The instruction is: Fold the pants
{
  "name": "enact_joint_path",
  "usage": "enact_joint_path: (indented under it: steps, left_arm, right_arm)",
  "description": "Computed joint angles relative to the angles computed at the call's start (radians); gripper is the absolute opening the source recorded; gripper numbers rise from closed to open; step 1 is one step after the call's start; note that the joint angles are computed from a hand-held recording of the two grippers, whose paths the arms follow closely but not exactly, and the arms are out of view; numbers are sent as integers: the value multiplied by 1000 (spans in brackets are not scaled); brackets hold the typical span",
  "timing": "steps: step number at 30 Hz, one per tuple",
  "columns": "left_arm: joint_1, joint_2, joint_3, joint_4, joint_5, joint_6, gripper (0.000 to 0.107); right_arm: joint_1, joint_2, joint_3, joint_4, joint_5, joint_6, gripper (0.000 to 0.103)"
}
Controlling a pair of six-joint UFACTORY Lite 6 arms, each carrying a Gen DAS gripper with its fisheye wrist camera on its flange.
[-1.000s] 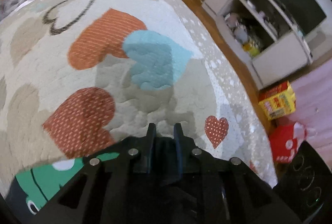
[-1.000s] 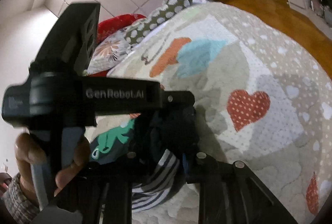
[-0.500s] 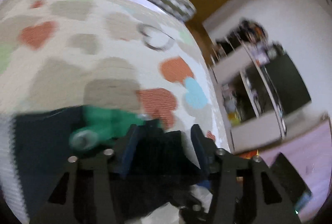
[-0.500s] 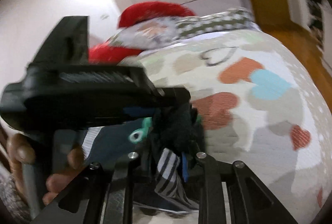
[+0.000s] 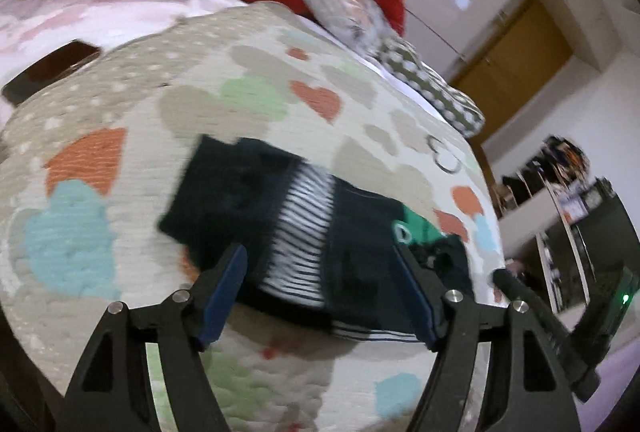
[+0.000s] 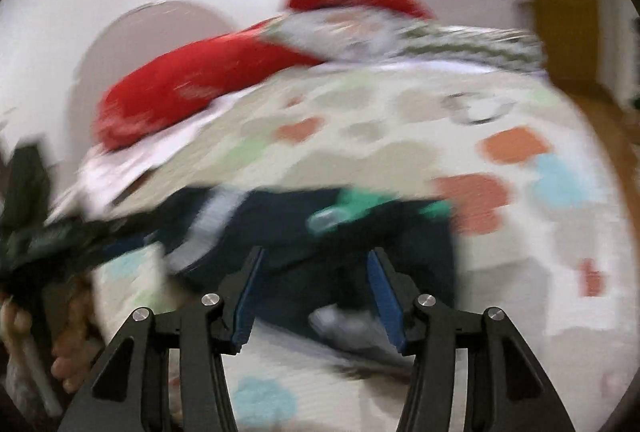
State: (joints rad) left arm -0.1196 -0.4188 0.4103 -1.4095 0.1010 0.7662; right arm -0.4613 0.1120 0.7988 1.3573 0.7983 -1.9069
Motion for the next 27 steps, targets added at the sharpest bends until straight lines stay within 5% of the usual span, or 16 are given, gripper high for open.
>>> enact_joint_path:
  steps: [2, 5, 12, 18, 23, 27]
  left_arm:
    - [44, -34, -23, 55, 31, -43, 72]
    - [79, -61, -51, -24, 45, 57, 72]
    - [319, -42, -92, -100, 212, 205, 72]
    - [475, 113, -112, -404, 289, 526, 72]
    - [424, 213, -109, -579, 283, 713, 71]
    - [534, 181, -124, -406, 365, 595, 71]
  right_arm:
    - [16, 8, 37, 23, -84, 47, 28]
    - [97, 56, 85, 29, -180, 120, 25]
    - [315, 303, 200, 12, -356, 230, 26]
    - [247, 191, 165, -31, -254, 293, 28]
    - [329, 127, 98, -44, -253, 296, 29]
    - [433, 263, 128, -99, -297, 369, 46]
